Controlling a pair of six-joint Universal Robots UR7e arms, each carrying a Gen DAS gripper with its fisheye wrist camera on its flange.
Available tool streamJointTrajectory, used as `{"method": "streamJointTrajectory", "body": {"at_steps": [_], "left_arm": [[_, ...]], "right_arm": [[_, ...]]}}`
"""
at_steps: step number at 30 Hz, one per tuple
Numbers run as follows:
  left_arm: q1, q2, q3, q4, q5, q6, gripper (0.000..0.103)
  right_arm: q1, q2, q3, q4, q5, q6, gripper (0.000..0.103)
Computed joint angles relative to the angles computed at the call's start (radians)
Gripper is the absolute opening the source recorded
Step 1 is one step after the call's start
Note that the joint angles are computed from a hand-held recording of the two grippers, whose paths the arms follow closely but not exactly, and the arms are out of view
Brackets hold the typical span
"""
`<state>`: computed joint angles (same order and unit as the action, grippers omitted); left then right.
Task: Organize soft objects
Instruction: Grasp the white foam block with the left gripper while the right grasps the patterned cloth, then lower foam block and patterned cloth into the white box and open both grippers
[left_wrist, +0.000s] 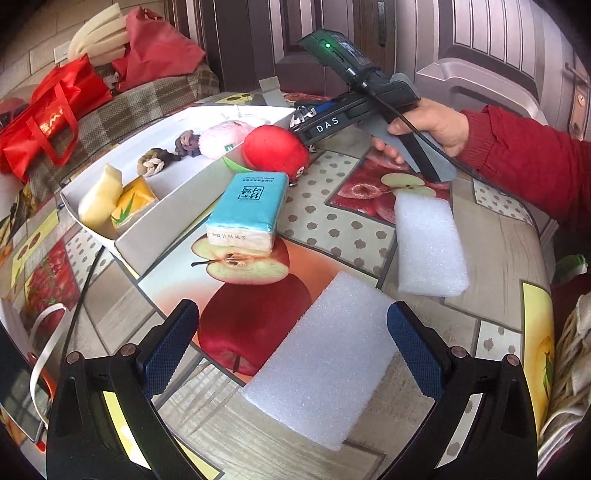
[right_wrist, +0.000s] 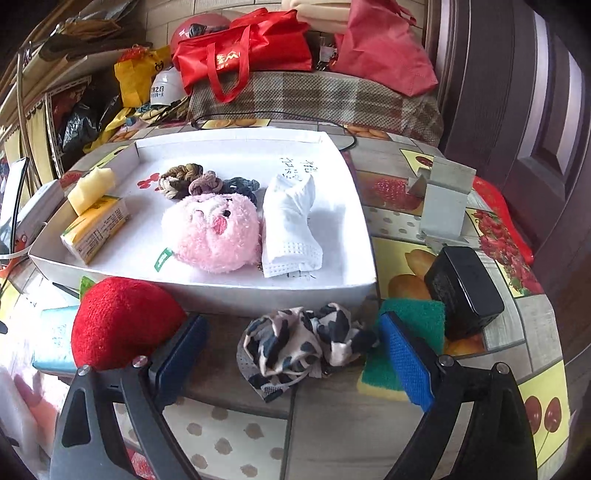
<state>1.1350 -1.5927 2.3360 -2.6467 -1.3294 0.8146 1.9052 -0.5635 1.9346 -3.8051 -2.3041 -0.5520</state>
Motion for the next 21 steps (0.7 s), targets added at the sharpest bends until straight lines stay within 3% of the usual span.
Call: {"method": "streamJointTrajectory", "body": {"at_steps": [5,12,14,16,18,21], "left_arm": [[0.008,-0.035,0.000,0.072,-0.036,0.027,0.102],[-0.026,-0.013,0.010,0.126,0.055,0.038,0.102],[-0.020,-0.013,0.002,0.145,0.039,0.038,0.097],[-0.013,-0.017,-0.003,0.154,0.025,0.031,0.083],[-0.008,-0.026,0.000,0.142,0.010,0.022,0.064],[-0.018,-0.037,0.023,0.101,0.029,0.013,0.061]], "right_arm": [[-0.011,-0.019,0.009,0.037,0.023,0.034,0.091],[-0.012,-0.025,0.011,0.055,0.037,0.037,0.090],[-0.015,-0.030,0.014,0.070,0.050,0.041,0.083],[-0.018,-0.034,0.012,0.095,0.051,0.053,0.053],[-0.016,-0.032,0.012,0.094,0.053,0.044,0.049],[-0.009,-0.023,0.019,0.040,0.063,0.002,0.038]]}}
